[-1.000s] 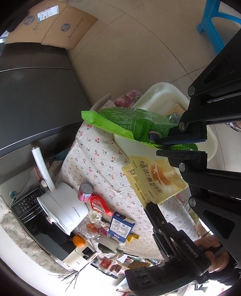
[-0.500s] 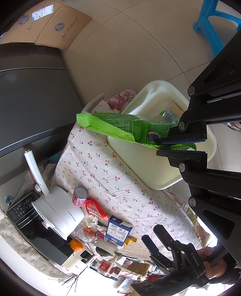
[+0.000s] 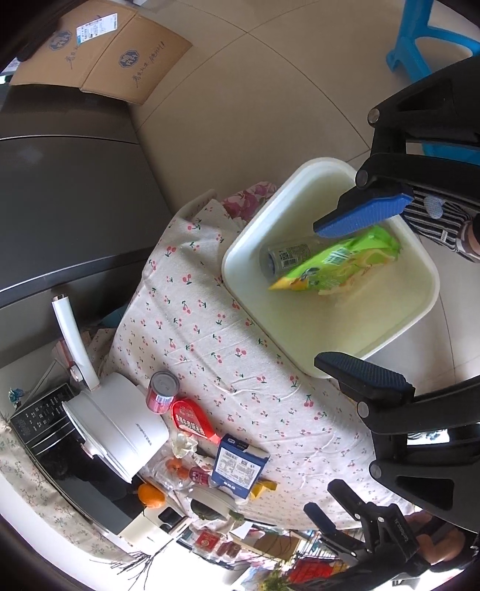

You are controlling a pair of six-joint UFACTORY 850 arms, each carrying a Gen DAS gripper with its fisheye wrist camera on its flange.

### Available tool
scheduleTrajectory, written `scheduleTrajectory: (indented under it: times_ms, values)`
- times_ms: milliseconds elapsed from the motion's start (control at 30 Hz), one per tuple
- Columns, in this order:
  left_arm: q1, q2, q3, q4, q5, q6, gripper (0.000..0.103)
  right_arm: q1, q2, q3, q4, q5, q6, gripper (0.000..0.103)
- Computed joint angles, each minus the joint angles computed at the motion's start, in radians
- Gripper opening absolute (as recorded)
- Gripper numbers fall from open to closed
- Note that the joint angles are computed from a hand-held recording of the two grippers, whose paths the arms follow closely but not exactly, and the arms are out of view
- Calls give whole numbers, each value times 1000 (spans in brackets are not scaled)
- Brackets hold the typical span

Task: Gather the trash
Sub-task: 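Grasp the yellow wrapper with the left gripper while the right gripper returns to the table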

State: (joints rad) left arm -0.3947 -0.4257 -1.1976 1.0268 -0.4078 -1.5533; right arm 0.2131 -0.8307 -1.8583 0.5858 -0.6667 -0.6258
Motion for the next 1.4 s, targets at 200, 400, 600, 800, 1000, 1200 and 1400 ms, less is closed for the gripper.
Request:
scheduleTrajectory:
  times_ms: [200, 400, 600, 800, 1000, 1200, 1400]
  values:
    - [10, 27, 37, 21, -34, -41, 96, 34, 20, 27, -96, 78, 38, 75]
    - [56, 70, 89, 6, -59, -64, 97, 72, 20, 24, -189, 139, 90, 80]
    - [125, 121, 147, 6, -73, -89, 97, 110, -20, -39, -210, 118, 113, 82]
    - [201, 113, 164, -26, -70, -47, 97, 153, -73, -127, -234, 88, 142, 83]
    - [263, 70, 164, 40, -46, -78, 97, 198, -158, -264, -286, 41, 191, 84]
    - [314, 19, 136, 120, -24, -185, 93, 234, -285, -468, -359, -52, 271, 84]
    - [358, -46, 85, 129, 1, -146, 78, 257, -420, -695, -418, -157, 336, 84]
